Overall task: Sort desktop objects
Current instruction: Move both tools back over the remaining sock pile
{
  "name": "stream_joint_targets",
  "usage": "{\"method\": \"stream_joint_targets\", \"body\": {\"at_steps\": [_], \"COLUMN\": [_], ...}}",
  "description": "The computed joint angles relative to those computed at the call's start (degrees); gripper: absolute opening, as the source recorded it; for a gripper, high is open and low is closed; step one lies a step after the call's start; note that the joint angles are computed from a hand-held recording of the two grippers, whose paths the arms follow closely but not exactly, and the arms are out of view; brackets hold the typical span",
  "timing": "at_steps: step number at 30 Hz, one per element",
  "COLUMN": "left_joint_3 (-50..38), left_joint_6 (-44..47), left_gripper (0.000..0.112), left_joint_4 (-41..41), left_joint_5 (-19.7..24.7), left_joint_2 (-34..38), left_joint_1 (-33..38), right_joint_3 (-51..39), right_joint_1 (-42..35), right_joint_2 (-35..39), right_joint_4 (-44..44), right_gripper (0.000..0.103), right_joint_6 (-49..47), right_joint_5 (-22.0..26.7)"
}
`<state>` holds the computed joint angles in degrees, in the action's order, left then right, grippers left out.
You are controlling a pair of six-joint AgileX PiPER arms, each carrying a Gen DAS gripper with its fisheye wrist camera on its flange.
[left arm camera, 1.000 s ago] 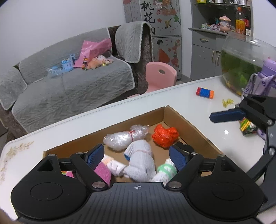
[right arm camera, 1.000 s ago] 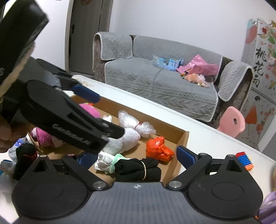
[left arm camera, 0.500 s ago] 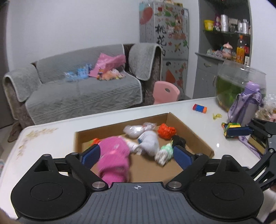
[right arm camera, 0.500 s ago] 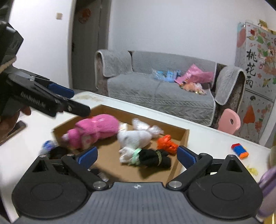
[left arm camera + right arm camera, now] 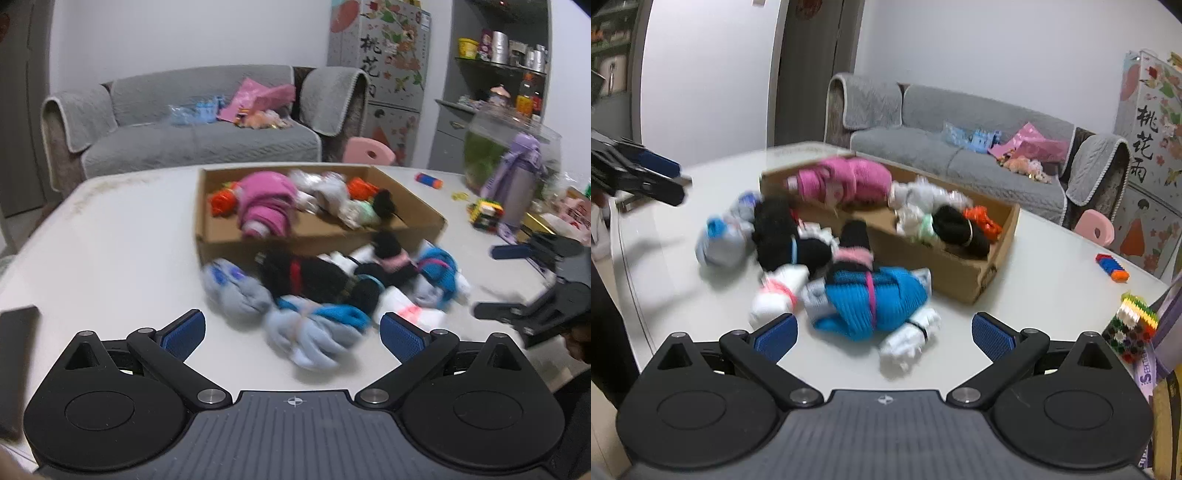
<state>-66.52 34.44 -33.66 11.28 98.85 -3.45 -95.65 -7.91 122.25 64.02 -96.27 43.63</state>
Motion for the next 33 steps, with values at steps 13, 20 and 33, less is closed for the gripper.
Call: {"method": "stream_joint_targets", "body": {"at_steps": [13,20,33], "left_joint_3": [-5.72,-7.23,-7.63], "left_joint_6": [-18.72,-11.3,-12.23], "left_gripper": [0.101,0.102,0.102], "left_joint_4": [15.32,6.75,8.84], "left_joint_5": [-0.99,0.26,-0.97], "left_joint_2": [9.61,12.2,12.9], "left_joint_1": [-4.27,-3.99,-4.68], "right_joint_3": [-11.14,-16.29,-28.89], "right_joint_1": [0.8,1.1,0.71], "right_joint_2": [8.16,10.64,16.76], "right_joint_4": [-7.38,-10.72,-14.21], "right_gripper": [0.095,0.095,0.093], "right_joint_6": [7.99,11.3,16.5], "right_joint_5": [1.96,4.67,13.42]}}
